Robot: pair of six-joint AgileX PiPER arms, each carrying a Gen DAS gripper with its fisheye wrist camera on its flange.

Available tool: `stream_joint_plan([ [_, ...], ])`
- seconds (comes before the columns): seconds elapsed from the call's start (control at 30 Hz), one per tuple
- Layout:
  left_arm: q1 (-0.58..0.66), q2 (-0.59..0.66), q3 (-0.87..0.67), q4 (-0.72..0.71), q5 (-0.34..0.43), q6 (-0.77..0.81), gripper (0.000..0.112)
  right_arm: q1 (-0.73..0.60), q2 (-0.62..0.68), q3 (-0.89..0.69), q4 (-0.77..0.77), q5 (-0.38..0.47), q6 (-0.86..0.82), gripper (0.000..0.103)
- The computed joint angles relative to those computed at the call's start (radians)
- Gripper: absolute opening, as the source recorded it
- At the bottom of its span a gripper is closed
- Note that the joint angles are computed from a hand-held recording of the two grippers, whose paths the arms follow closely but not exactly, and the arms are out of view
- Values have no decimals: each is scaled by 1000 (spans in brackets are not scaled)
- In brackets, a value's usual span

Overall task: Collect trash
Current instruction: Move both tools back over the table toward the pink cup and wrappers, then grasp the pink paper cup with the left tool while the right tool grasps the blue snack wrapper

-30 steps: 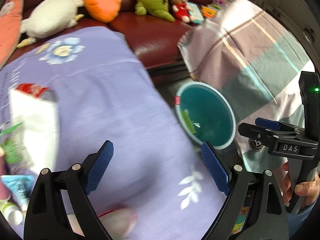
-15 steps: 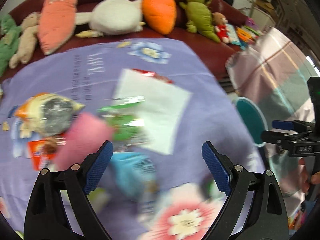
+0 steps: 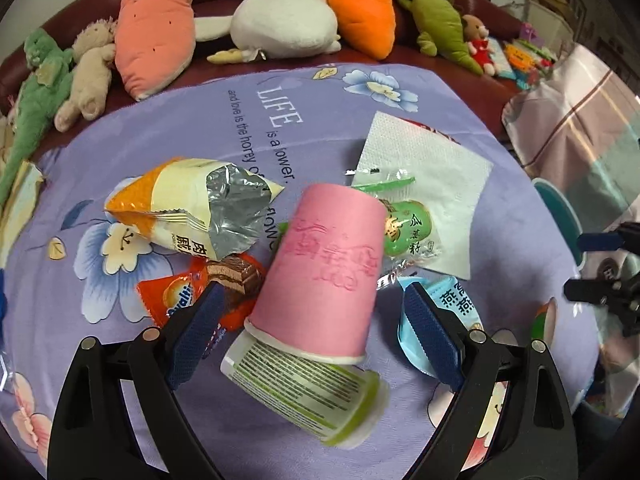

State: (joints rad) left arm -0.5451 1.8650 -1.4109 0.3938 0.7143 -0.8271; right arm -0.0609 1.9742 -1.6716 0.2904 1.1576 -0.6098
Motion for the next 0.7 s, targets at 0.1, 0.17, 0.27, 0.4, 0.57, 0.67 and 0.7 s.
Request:
stream_joint_plan([
  [0.1, 15, 17, 4, -27, -28, 37, 65, 33, 5, 11, 25, -9, 11, 87],
  [0.17, 16, 13, 24, -26, -62, 41, 64, 56, 6, 26, 35, -19, 7, 87],
  [0.27, 25, -1, 51, -55, -106, 75, 62, 91, 10, 52, 44, -35, 1, 87],
  [0.4, 62, -32, 101, -137, -163, 143, 62, 123, 28, 56, 73, -26, -7, 75],
  [0.57, 74, -40, 107, -163, -157, 171, 63, 160, 69, 47, 124, -15, -35, 68],
  [0.67, 64, -25, 81, -138, -130, 165, 66, 173, 82, 46, 157, -9, -59, 67],
  [0.7, 60, -19, 69, -129, -117, 163, 66, 172, 88, 38, 166, 7, -56, 67],
])
